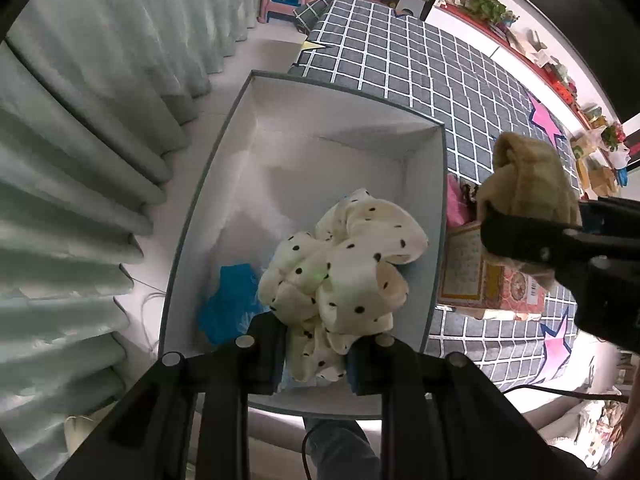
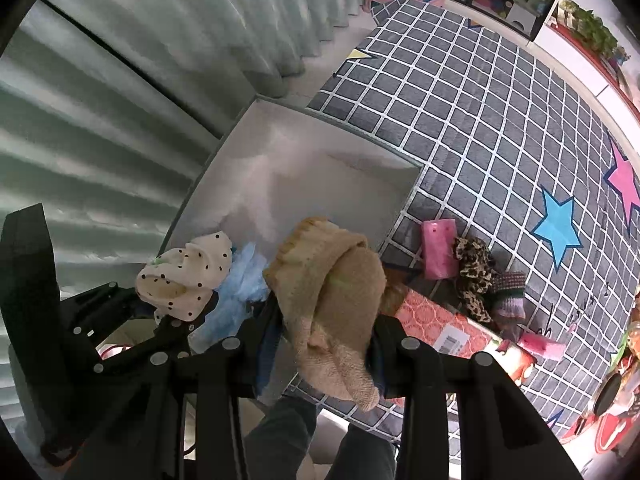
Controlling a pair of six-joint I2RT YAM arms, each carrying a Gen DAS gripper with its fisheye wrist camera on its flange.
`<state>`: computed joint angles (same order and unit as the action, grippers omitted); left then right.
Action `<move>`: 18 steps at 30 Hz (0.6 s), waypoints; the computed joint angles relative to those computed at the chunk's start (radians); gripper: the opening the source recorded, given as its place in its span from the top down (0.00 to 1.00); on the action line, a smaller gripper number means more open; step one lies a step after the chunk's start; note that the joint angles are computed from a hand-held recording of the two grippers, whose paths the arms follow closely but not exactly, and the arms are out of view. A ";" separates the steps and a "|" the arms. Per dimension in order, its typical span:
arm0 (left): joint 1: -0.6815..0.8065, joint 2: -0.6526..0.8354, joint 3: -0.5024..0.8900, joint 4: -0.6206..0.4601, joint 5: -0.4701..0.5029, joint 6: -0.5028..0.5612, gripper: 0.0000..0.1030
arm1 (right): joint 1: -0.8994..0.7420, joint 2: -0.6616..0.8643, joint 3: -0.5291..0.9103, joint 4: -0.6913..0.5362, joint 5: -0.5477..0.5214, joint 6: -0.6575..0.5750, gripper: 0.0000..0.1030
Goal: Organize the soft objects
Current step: 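Open both tools to drop the scrunchie and sock into the white box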
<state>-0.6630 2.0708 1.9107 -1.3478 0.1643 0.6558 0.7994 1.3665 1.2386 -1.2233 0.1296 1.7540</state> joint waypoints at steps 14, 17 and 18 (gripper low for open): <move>-0.033 0.095 0.096 -0.025 -0.031 -0.026 0.74 | -0.118 -0.021 -0.086 0.095 -0.045 -0.113 0.62; -0.040 0.114 0.115 -0.029 -0.038 -0.026 0.74 | -0.143 -0.026 -0.104 0.110 -0.055 -0.132 0.62; -0.043 0.121 0.121 -0.030 -0.040 -0.027 0.74 | -0.151 -0.027 -0.109 0.114 -0.058 -0.139 0.62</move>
<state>-0.7059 2.1913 2.0319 -1.3778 0.1242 0.6292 0.6488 1.3396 1.1293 -1.1090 0.0713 1.6150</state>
